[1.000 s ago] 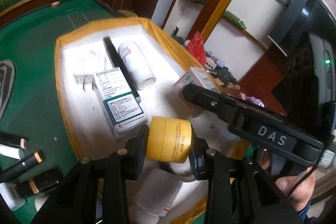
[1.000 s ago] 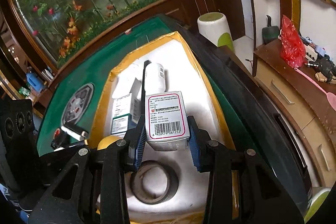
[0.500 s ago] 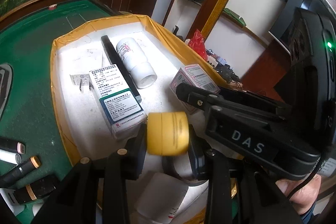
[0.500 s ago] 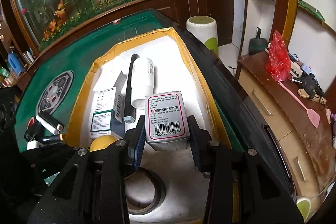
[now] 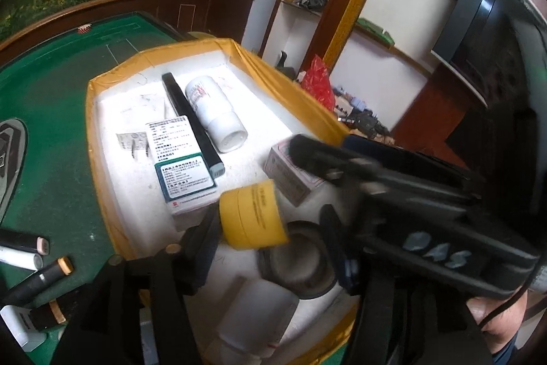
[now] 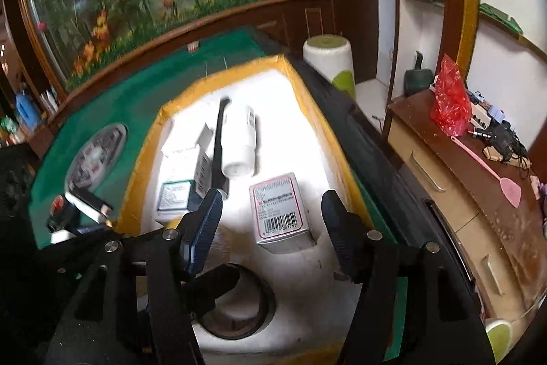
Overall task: Organize rigid objects
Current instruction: 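Lower the yellow tape roll and barcode box into the tray and open both tools, then move both tools back toward the remaining items on the table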
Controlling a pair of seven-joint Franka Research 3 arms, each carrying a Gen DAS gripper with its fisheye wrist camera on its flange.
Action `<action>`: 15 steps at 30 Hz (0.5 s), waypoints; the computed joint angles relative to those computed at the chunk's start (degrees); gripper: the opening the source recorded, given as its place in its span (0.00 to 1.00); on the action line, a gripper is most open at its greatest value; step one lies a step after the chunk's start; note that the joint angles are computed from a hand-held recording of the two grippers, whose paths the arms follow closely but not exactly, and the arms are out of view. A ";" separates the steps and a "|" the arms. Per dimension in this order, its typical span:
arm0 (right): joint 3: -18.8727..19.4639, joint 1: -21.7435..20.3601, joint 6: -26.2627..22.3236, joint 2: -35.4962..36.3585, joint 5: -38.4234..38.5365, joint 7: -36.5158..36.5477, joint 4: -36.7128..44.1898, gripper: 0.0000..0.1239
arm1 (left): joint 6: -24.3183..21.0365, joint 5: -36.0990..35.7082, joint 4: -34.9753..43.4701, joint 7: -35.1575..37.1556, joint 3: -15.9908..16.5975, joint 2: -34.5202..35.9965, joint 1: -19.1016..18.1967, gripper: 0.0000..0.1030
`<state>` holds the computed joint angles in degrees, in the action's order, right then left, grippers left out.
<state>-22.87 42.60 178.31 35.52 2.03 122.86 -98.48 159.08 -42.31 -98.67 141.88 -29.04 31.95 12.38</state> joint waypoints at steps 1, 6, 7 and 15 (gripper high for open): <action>-1.57 1.51 1.29 -0.36 0.03 1.00 -1.14 0.49 | 0.35 -0.92 -0.33 0.47 -0.59 -0.24 0.64 0.64; -12.85 13.44 10.40 -2.64 4.84 3.49 -9.79 0.49 | -0.04 -5.29 -2.26 2.67 -1.58 -2.52 2.73 0.64; -14.12 15.10 11.38 -3.16 5.90 3.05 -11.00 0.49 | -0.38 -6.39 -2.78 3.51 -1.58 -3.17 3.11 0.64; -10.32 14.88 15.83 -5.90 10.55 -1.60 -13.22 0.49 | -2.70 -16.74 -7.41 12.16 1.21 -8.86 4.56 0.64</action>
